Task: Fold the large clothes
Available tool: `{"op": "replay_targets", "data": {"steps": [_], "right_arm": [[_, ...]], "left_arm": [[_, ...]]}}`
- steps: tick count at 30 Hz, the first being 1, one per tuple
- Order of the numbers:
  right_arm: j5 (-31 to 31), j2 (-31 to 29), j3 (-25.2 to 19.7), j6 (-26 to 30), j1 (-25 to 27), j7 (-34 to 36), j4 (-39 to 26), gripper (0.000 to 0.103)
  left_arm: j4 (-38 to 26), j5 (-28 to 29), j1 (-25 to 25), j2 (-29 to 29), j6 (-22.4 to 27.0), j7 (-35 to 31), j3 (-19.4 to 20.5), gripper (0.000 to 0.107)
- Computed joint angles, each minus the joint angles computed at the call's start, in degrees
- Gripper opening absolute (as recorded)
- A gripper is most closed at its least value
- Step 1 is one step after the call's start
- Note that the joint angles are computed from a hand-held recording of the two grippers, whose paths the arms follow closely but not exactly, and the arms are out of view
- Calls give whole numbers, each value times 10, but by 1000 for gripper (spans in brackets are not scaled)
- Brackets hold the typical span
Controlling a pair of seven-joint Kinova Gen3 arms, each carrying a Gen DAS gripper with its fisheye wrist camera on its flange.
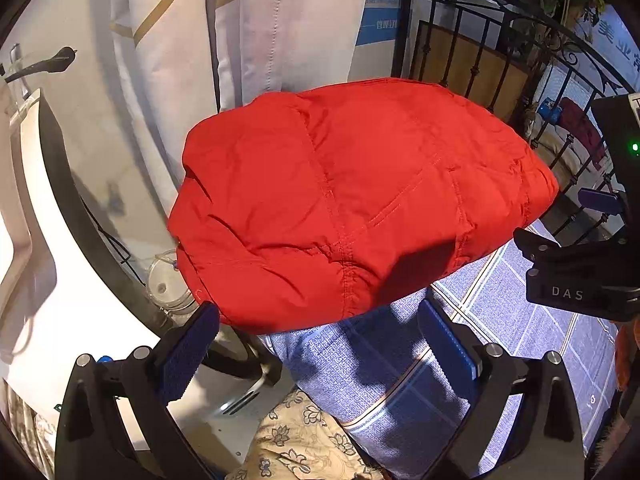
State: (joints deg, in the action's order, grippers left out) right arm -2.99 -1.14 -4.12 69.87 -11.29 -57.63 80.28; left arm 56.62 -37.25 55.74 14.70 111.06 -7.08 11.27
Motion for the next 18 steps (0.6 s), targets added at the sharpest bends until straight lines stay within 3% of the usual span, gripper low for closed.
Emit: {"op": "replay_targets", "data": {"steps": [18], "right_arm": [[-7, -4, 0, -8, 1, -1, 4, 97]], "left_arm": [[6, 0, -3, -5, -1, 0, 3, 97]]}}
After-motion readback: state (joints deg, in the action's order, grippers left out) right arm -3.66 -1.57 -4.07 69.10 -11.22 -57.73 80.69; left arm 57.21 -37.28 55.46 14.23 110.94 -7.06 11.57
